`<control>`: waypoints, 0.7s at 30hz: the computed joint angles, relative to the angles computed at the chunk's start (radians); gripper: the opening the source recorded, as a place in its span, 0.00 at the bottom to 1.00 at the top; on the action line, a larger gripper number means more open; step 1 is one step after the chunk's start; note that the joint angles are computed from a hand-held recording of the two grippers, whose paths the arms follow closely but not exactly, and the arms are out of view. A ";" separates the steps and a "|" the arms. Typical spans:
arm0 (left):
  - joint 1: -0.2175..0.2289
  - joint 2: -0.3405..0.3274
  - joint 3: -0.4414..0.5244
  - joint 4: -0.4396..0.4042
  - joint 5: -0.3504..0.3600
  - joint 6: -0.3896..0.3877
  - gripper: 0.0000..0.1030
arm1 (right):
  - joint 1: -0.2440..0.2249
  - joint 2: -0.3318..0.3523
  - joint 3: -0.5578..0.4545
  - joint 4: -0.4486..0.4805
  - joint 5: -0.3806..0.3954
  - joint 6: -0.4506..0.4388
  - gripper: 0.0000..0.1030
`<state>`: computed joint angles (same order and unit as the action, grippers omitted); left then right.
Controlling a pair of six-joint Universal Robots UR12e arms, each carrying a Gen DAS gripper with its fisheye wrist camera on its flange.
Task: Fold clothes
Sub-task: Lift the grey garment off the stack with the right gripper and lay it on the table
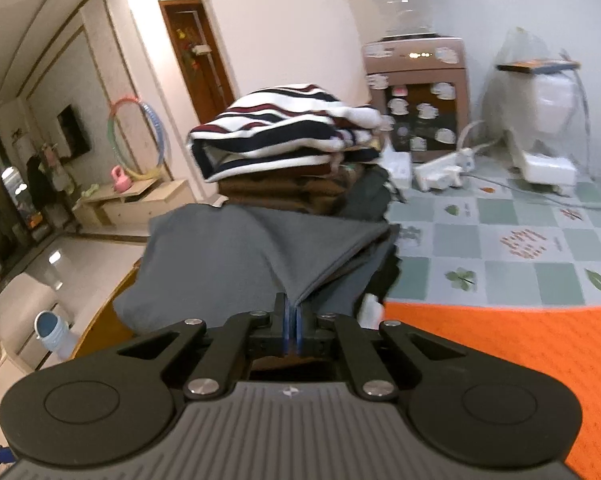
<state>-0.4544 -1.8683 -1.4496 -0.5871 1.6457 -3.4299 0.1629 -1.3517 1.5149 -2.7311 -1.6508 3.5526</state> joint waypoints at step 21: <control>0.001 -0.006 0.000 -0.028 -0.105 0.026 0.98 | -0.005 -0.132 0.141 0.241 -0.109 0.081 0.54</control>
<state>-0.4529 -1.8742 -1.4500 -0.6150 1.5403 -3.4039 0.1574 -1.4841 1.6555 -2.4900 -1.7598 3.6335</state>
